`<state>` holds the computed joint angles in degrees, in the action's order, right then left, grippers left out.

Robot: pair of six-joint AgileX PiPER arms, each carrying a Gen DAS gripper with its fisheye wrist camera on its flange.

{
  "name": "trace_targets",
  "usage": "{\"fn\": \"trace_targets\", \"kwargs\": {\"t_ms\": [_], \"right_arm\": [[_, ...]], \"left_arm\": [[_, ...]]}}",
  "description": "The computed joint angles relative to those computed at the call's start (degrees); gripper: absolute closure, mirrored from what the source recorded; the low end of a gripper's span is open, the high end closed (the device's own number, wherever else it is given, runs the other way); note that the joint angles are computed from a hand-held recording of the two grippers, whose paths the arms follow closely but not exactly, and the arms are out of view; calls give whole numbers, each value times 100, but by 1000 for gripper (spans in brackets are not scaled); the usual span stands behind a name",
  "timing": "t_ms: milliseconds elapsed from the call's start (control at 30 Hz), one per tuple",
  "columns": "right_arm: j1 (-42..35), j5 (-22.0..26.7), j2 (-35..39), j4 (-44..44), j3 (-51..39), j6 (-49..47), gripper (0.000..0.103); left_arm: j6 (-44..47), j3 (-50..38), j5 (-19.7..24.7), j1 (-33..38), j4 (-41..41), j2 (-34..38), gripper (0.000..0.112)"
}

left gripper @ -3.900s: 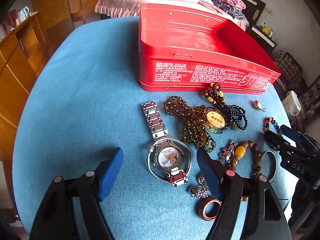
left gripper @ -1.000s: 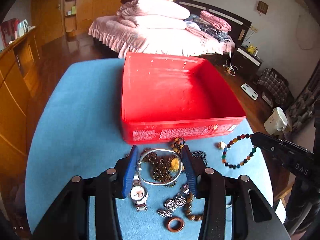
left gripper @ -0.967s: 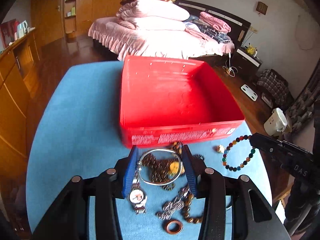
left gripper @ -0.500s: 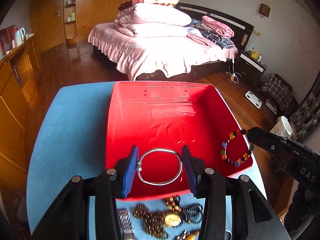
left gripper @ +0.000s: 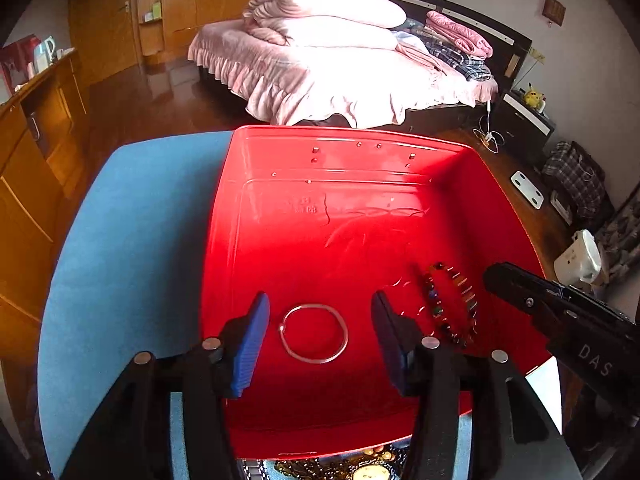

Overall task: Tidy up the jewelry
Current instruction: 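Carry both pieces into the red tin and open both tools to release them, then withdraw from the tin, left tool toward the silver watch while right tool nears the gold pendant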

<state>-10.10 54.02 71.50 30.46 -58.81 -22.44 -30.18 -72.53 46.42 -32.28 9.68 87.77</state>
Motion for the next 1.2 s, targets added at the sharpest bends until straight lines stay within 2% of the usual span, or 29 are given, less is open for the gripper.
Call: {"fn": "trace_targets", "kwargs": {"t_ms": [233, 367, 600, 667, 767, 867, 967, 1200], "right_arm": [[-257, 51, -795, 282, 474, -449, 85], [-749, 425, -1470, 636, 810, -1024, 73], [-1760, 1124, -2196, 971, 1333, -1717, 72], [-1798, 1066, -2352, 830, 1519, -1707, 71], [-1438, 728, -2524, 429, 1776, -1381, 71], [-1369, 547, -2462, 342, 1998, -1359, 64], [-1052, 204, -2501, -7, 2224, -998, 62], [-941, 8, -2460, -100, 2446, -902, 56]], "left_arm": [[-563, 846, -79, -169, 750, -1014, 57], [-1078, 1380, 68, -392, 1320, -1701, 51], [-1771, 2158, 441, -714, 1771, -2583, 46], [-1890, 2310, 527, -813, 1802, -2690, 45], [-2093, 2525, 621, -989, 1855, -2781, 45], [-2319, 2646, 665, -1177, 1839, -2707, 45], [-2633, 2811, 693, -1457, 1959, -2603, 42], [-2660, 3271, 429, -1567, 1785, -2645, 42]]}}
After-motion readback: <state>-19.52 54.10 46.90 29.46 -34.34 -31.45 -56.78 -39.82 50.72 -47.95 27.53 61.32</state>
